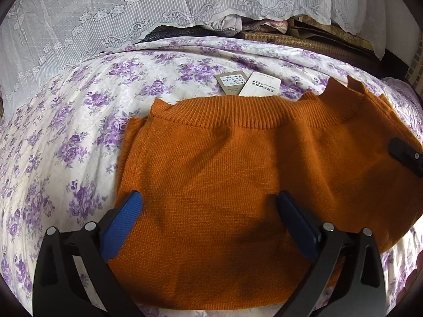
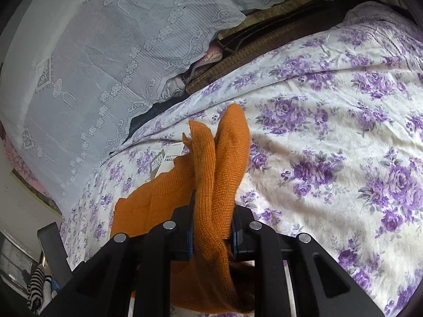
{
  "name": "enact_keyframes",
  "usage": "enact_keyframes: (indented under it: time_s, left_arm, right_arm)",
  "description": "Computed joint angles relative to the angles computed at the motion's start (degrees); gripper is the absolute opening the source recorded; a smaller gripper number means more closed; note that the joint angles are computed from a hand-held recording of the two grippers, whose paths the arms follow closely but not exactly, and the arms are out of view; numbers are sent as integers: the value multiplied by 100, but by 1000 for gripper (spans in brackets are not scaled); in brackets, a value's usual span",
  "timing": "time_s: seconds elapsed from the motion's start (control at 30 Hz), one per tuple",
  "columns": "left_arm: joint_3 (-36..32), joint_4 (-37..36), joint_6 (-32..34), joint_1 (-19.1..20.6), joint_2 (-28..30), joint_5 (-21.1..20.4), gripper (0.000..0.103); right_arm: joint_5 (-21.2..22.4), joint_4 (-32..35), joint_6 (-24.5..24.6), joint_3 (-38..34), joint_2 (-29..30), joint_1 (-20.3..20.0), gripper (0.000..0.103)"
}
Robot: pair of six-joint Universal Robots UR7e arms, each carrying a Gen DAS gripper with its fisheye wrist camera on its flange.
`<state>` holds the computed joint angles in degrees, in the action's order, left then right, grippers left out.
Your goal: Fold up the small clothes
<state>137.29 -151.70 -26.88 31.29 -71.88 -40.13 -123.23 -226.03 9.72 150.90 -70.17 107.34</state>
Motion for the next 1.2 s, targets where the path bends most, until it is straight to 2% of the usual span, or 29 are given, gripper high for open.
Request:
enact_keyframes:
  time_s: [0.33,0.6,0.93,1.1,1.2]
  left_arm:
    - [52,-48,-36,-72,-82,208,99]
    - [14,-67,-19,-1,-180,319,99]
    - [-474,-258,866,430,175,409,99]
    - [-862,-418,1243,687,452,122,99]
    - [-1094,-352,1383,857,483,-298,98]
  right_arm:
    - [-586,242,300,-320,176,503,20]
    - [-903,346,272,-620,454,915,20]
    - [-1045,802,234,-1030,759,1316,20]
    - [-1029,1044,88,-1245,1004,1529,21]
    - [-1111,1151,-32,-1375,1182,1630,21]
